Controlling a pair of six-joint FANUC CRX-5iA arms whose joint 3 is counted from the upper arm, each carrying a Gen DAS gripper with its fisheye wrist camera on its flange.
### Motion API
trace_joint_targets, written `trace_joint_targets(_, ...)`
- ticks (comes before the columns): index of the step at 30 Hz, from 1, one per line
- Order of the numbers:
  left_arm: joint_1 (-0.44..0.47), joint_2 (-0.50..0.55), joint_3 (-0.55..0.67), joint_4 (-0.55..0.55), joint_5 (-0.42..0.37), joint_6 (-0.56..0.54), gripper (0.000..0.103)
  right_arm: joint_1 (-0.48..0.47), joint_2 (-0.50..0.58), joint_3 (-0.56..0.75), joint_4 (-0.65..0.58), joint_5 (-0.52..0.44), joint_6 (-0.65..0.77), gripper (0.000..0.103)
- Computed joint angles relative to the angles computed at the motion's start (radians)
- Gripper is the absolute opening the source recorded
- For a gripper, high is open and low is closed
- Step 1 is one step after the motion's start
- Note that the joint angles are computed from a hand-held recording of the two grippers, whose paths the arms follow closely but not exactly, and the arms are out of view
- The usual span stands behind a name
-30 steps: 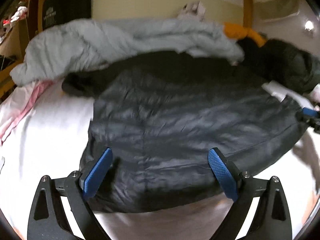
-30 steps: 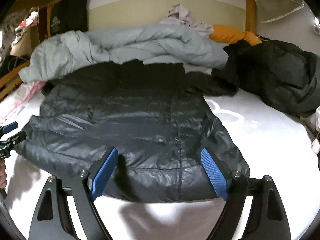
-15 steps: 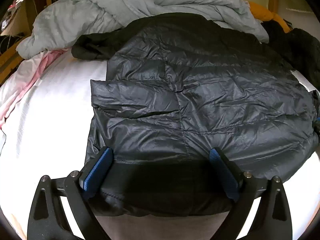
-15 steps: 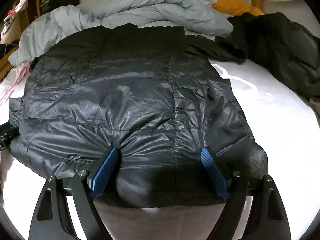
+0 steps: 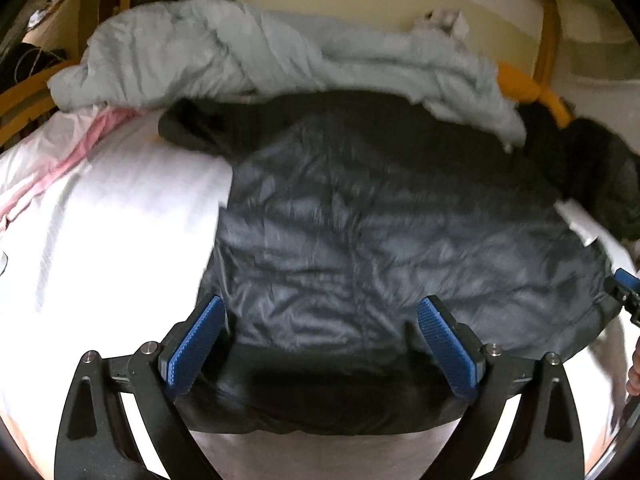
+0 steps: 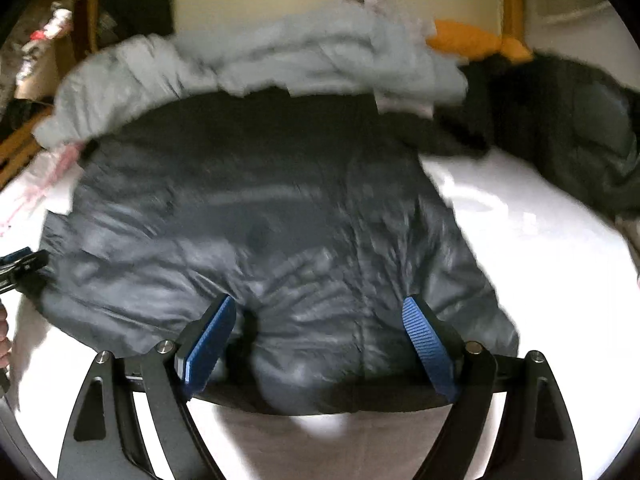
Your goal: Fold large clothes
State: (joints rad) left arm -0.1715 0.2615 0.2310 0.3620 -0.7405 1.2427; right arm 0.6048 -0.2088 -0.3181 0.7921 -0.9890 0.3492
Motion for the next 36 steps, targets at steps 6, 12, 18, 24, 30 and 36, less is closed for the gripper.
trace_joint_targets(6, -0.016, -0.074, -0.109, 0.103, 0.142, -0.166, 0.097, 0.028, -0.033, -0.030, 0.103, 0.008, -0.053, 0.087)
trace_joint_targets(12, -0.035, -0.108, -0.167, 0.185, 0.185, -0.306, 0.097, 0.031, -0.037, -0.028, 0.099, 0.010, -0.044, 0.087)
trace_joint_targets(18, -0.047, -0.113, -0.169, 0.165, 0.172, -0.331, 0.097, 0.056, -0.034, -0.028, 0.114, -0.009, -0.032, 0.087)
trace_joint_targets(24, -0.045, -0.113, -0.162, 0.159, 0.150, -0.325, 0.097, 0.072, -0.027, -0.023, 0.109, -0.026, -0.018, 0.087)
trace_joint_targets(30, -0.049, -0.102, -0.136, 0.114, 0.074, -0.328, 0.097, 0.119, -0.024, -0.022, 0.076, -0.070, -0.014, 0.087)
trace_joint_targets(36, -0.058, -0.108, -0.160, 0.113, -0.011, -0.378, 0.097, 0.180, 0.107, 0.081, -0.014, -0.314, 0.123, 0.087)
